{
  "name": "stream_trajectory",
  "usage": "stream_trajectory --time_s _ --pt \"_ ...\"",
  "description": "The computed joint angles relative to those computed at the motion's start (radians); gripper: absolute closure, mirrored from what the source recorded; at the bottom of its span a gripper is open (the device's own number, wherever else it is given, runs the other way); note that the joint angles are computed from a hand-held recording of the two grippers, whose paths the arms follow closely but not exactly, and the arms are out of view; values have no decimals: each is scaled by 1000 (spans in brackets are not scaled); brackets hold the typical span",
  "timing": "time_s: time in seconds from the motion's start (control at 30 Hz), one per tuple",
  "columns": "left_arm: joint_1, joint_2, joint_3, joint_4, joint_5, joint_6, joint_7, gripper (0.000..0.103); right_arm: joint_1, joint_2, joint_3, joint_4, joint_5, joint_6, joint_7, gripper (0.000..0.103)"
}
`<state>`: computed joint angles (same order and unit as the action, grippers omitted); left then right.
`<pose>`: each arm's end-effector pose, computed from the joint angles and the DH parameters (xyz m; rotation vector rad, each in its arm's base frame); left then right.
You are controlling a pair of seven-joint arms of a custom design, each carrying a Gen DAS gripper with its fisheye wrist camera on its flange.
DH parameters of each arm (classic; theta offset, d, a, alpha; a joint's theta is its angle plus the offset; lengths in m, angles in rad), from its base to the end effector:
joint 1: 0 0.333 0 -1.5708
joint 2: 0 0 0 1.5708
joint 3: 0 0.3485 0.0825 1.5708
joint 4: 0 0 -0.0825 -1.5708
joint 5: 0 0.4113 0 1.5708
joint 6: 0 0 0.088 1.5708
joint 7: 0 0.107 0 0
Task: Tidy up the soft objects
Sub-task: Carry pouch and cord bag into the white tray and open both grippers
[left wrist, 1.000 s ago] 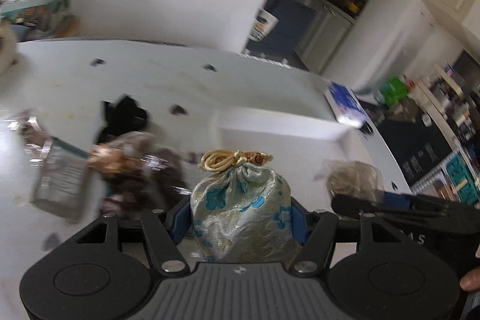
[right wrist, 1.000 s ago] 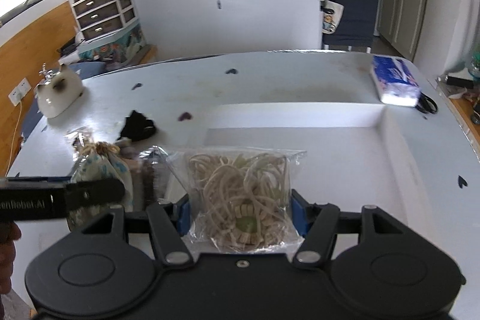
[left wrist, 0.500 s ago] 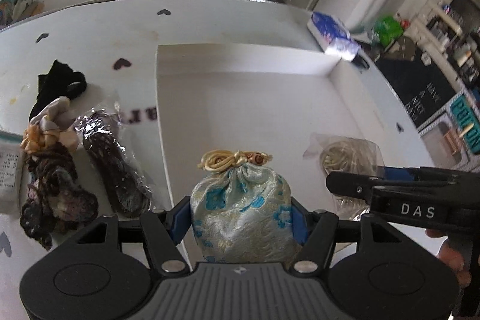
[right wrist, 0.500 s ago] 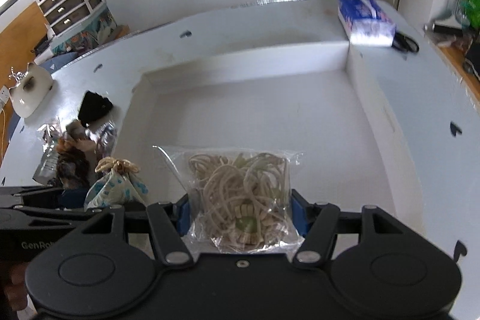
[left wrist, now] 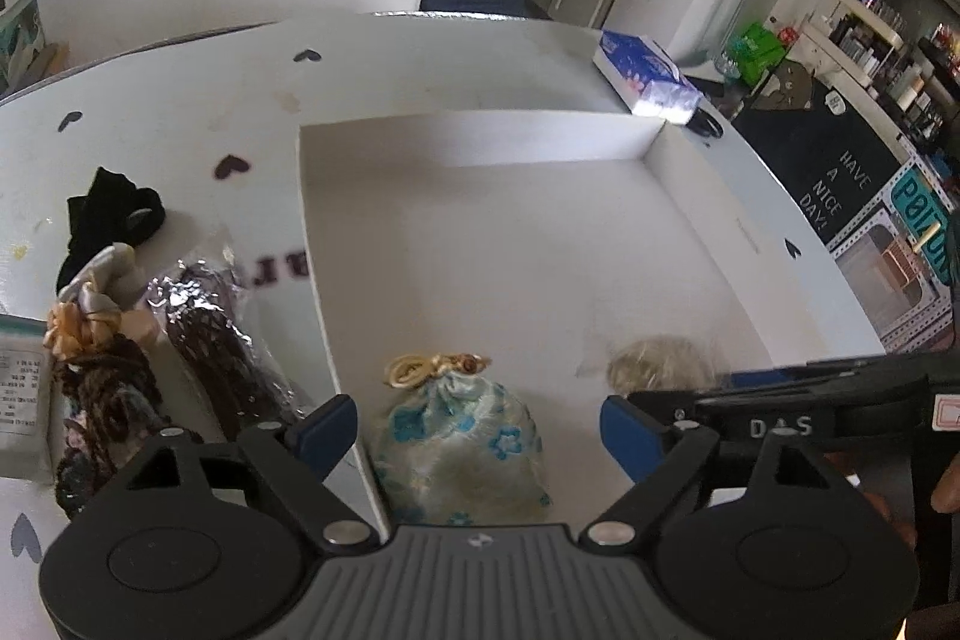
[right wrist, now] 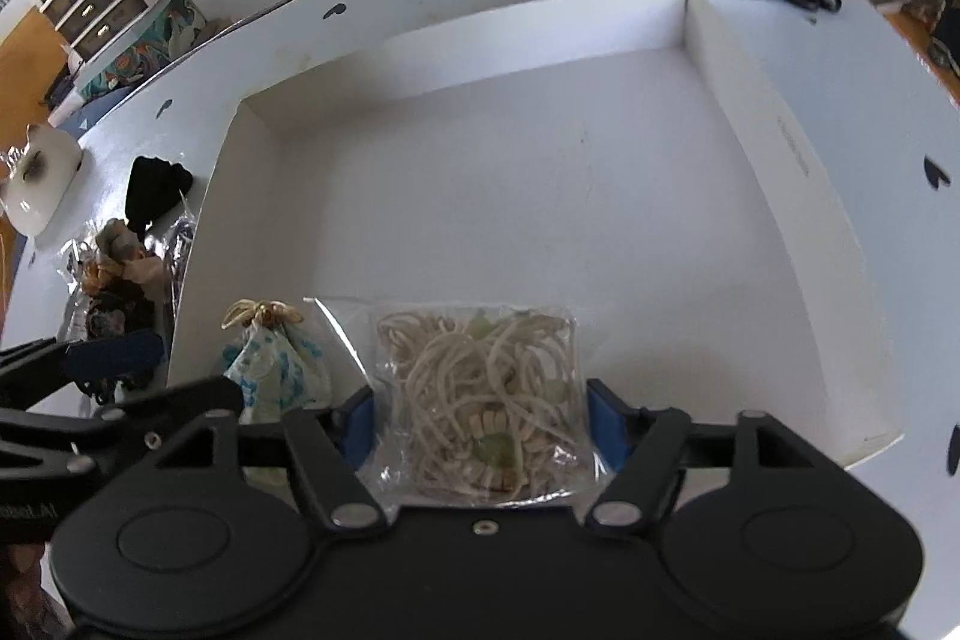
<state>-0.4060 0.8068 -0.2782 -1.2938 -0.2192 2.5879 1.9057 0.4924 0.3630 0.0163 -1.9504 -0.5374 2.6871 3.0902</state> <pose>0.6901 -0.4666 0.3395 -1.2242 2.7234 -0.9288 0.5842 0.3437 0.3415 -1.2939 2.3697 -0.3097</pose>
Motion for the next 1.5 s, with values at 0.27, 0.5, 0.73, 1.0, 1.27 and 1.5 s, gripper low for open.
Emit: stream_trajectory --time_s 0.27,0.5,0.73,1.0,1.27,1.5 --pt "6 27 -8 51 -5 -67 3 54 46 -73 -84 -91 -164 155 226 16" --pt "-41 78 44 149 55 -218 -57 66 -35 -32 -14 -78 -87 140 176 39" --pt "-37 53 44 110 74 -210 -95 68 -55 25 26 -25 32 158 -62 40" --pt "-20 -19 37 -14 67 -109 -105 67 19 3 -43 -29 6 142 -51 41" --pt "-2 -82 24 -121 46 19 -93 60 78 -68 -85 -55 -223 77 145 40" --pt "23 -129 1 -204 18 107 -50 49 76 -111 -35 -56 -396 -42 282 31"
